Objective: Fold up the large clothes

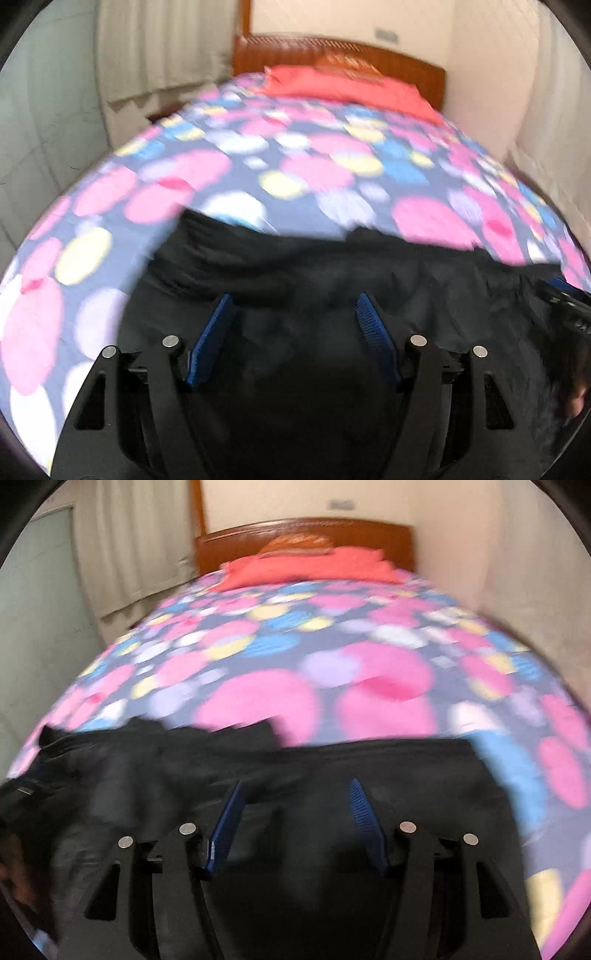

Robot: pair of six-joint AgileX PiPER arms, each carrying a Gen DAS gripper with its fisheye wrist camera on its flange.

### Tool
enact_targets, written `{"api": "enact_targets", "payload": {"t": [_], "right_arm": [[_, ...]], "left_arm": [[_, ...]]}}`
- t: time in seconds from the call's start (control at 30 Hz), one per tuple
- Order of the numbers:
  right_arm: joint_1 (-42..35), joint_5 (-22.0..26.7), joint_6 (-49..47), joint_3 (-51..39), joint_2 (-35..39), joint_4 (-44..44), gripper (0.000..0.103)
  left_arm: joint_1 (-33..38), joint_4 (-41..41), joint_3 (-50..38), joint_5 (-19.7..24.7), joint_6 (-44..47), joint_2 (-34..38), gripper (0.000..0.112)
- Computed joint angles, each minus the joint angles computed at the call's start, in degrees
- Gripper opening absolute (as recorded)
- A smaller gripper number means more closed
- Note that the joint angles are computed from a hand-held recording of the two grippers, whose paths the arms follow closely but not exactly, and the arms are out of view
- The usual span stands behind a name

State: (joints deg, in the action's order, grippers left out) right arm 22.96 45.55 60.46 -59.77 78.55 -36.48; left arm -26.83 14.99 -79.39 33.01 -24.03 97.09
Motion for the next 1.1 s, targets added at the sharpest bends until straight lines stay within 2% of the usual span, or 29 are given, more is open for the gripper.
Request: {"api": "enact_targets", "payload": {"t": [0.1, 0.27, 0.4, 0.5, 0.63, 0.73, 0.87, 0.97, 1.1], "right_arm": [[-5.39, 1.42, -1.04, 2.26, -0.45, -0.81, 0.059], [-11.55, -7.37, -3.03, 8.67, 1.37, 3.02, 0.067], [-10.36, -9.71, 3.84, 10.7, 2.82, -2.87, 0.069], [-11.35, -12.37, 5.1, 12.1, 2.41, -3.03, 0.07], [-11.42, -13.49, 7.11, 12.8, 2.67, -4.54, 0.071], [-11.47, -13.26, 7.0, 12.89, 2.63, -4.74, 0.071], [-11.69, -10.92, 3.68, 11.56, 1.8, -1.96, 0.073], [-12.2, -7.25, -0.19, 10.94, -2.2, 3.64, 0.073], [-12.64, -2.81, -2.25, 14.62, -14.0, 9.18, 0.073]], "left_arm": [[2.6, 2.6, -2.83, 1.72, -2.56, 2.32, 0.072], [4.14, 2.02, -4.62, 3.97, -2.45, 8.21, 0.072], [4.85, 0.86, -3.91, 1.51, -3.36, 9.84, 0.076], [4.81, 2.69, -1.26, -1.81, -6.32, 9.54, 0.077], [4.37, 4.8, -1.3, -2.36, -8.51, 10.35, 0.078], [3.83, 6.62, -2.08, -1.47, -9.89, 10.84, 0.079], [3.31, 6.64, -4.68, 2.5, -8.95, 10.89, 0.08], [5.22, -1.16, -4.34, 5.61, -1.68, 7.85, 0.08], [9.71, -10.55, 4.01, 4.21, 5.43, -2.02, 0.082]]}}
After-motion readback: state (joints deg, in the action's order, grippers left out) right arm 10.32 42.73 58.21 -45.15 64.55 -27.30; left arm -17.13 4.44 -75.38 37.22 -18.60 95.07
